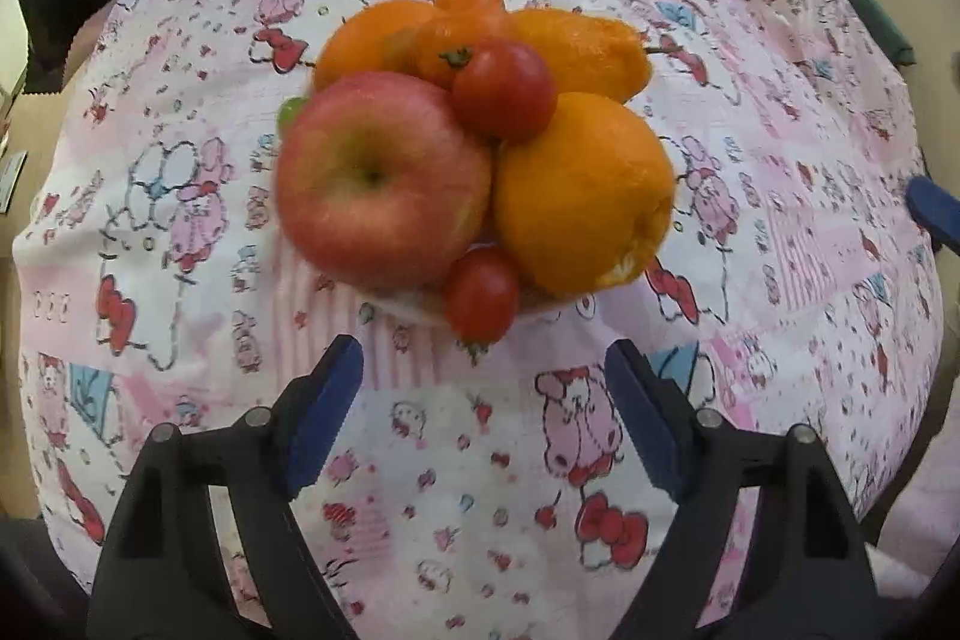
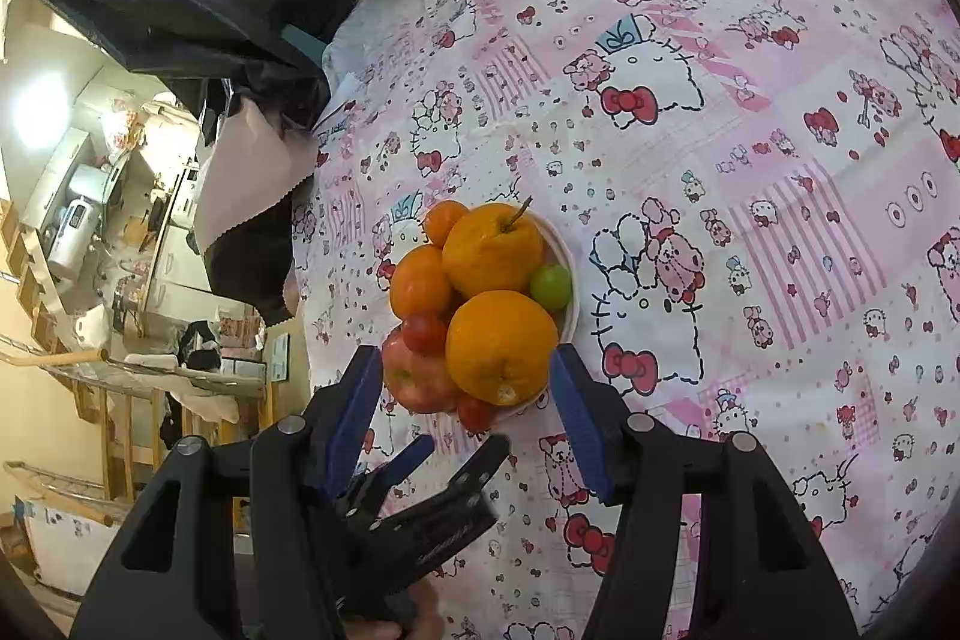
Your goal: Organize fruits
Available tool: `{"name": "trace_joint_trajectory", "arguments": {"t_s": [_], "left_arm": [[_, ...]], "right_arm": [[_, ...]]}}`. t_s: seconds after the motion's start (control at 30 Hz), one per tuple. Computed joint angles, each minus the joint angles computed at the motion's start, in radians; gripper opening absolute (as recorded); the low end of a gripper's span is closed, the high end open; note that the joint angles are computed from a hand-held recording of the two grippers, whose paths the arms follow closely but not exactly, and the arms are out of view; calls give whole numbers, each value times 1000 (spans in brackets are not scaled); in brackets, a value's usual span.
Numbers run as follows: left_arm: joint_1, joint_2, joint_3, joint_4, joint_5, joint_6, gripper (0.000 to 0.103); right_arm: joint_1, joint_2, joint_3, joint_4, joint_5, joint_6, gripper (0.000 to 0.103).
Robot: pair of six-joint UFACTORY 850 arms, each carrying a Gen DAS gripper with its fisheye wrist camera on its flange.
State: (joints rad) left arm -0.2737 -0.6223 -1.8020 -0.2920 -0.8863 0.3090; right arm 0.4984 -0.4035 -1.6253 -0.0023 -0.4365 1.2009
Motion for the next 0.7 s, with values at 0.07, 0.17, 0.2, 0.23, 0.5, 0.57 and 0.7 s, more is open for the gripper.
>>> {"name": "trace_joint_trajectory", "arguments": {"t_s": [0.07, 0.17, 0.2, 0.23, 0.5, 0.57, 0.7], "left_arm": [[18, 34, 30, -7, 16, 35, 80], [53, 92, 74, -28, 60, 103, 80], [62, 104, 84, -35, 74, 122, 80], [74, 126, 103, -42, 103, 147, 80], [169, 183, 95, -184, 170, 307, 80], [182, 192, 85, -182, 183, 334, 80], [222, 230, 110, -318, 182, 490, 80]], "right_arm": [[5, -11, -18, -10, -26, -8, 61], [20, -37, -54, -28, -83, -17, 61], [27, -43, -62, -39, -95, -12, 61], [33, -45, -64, -50, -96, -3, 61], [140, -74, -142, -357, -239, 195, 92], [175, -82, -170, -465, -278, 270, 96], [246, -122, -257, -642, -414, 336, 102]]}}
